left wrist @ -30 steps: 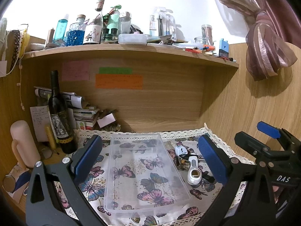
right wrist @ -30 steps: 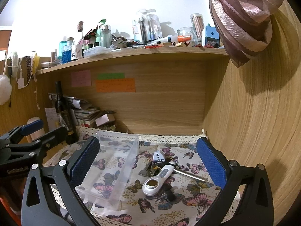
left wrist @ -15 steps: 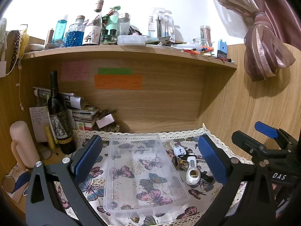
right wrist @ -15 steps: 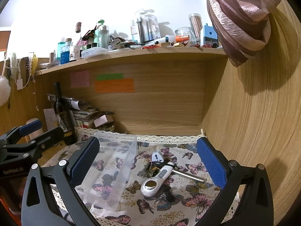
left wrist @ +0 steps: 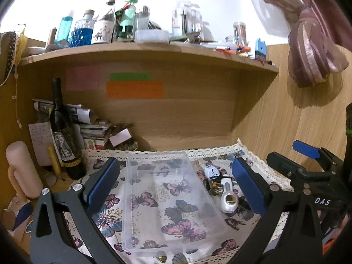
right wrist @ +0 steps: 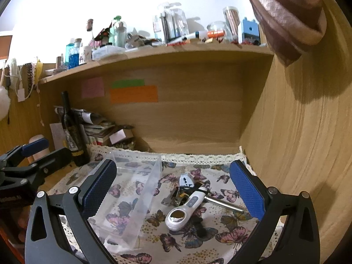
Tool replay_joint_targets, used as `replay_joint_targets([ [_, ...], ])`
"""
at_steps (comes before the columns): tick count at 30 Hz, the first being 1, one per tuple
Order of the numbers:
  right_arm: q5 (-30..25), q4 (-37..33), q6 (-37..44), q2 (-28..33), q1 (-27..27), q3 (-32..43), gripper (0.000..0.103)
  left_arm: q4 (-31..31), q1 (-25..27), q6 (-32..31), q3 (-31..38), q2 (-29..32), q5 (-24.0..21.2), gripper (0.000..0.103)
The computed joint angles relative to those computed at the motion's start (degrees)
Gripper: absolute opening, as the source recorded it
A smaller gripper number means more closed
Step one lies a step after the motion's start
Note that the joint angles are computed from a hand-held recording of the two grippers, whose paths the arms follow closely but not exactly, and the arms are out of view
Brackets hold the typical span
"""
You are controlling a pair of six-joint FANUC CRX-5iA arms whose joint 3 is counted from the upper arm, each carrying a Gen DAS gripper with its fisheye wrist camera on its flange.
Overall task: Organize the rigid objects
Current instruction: 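Grasp the clear box wall with the left gripper while the right gripper approaches the white device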
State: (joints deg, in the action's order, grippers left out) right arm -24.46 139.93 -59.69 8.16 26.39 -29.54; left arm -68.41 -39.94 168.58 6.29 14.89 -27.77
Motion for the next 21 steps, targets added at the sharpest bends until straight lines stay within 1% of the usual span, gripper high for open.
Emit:
replay_joint_targets([
  [2,0.96,-0.57,0.42,0.59,-0.36,0.48,0.098,1.50,0.85,-1.89,0.42,0.51,-0.04,0.102],
  [3,1.61,-1.32,0.93,1.06,-0.57,0.86,0.096,2.16,1.21,-2.69,0.58,0.74,-0.21,0.094],
  [4,2.13,-2.09,1.51,1.29,-0.70,1.02,0.093,3.46,1.73,-4.23,0.93,1.05,-0.53,0.083],
  [6,3.51,-4.16,3.11,2.07,-1.03,1.68,0.089,7.80,3.62,-9.13,1.82,1.90,-0.97,0.079],
  [8,4.26,-6.83,5.14,2.85,-1.17,2.08,0.083,10.31,5.21,-11.10,2.18,2.48,-1.00,0.074],
  [9,3.96,-9.30,7.20,3.22,-0.84,2.11,0.081,12.65,6.40,-13.05,2.45,2.88,-0.86,0.069],
  [10,3.57,-12.08,9.59,3.63,-0.39,2.19,0.077,17.41,8.42,-17.50,2.66,3.41,-0.04,0.064],
  [11,3.18,-14.79,11.80,3.97,0.03,2.27,0.074,21.54,10.04,-21.19,2.95,4.03,0.27,0.063],
  [13,3.12,-19.41,15.47,4.70,0.38,2.69,0.073,28.42,12.67,-27.40,3.76,5.55,0.20,0.061],
  [14,3.11,-21.42,17.00,4.97,0.49,2.86,0.072,30.86,13.59,-29.93,4.13,6.25,0.08,0.060],
  [15,2.97,-23.77,18.87,5.25,0.72,3.05,0.072,33.62,14.56,-33.25,4.91,7.26,-0.70,0.054],
  [16,2.82,-26.08,20.77,5.52,0.94,3.26,0.071,34.64,14.92,-34.75,5.61,7.98,-1.60,0.046],
  [18,2.58,-30.17,23.99,5.99,1.29,3.66,0.071,37.40,15.77,-39.17,7.56,9.90,-3.97,0.042],
  [20,2.43,-35.37,27.90,6.78,1.72,4.44,0.070,41.70,16.93,-43.48,7.82,10.82,-4.11,0.042],
  [21,2.84,-36.44,28.62,6.93,1.54,4.55,0.069,44.97,17.87,-46.42,7.54,11.29,-3.64,0.042],
])
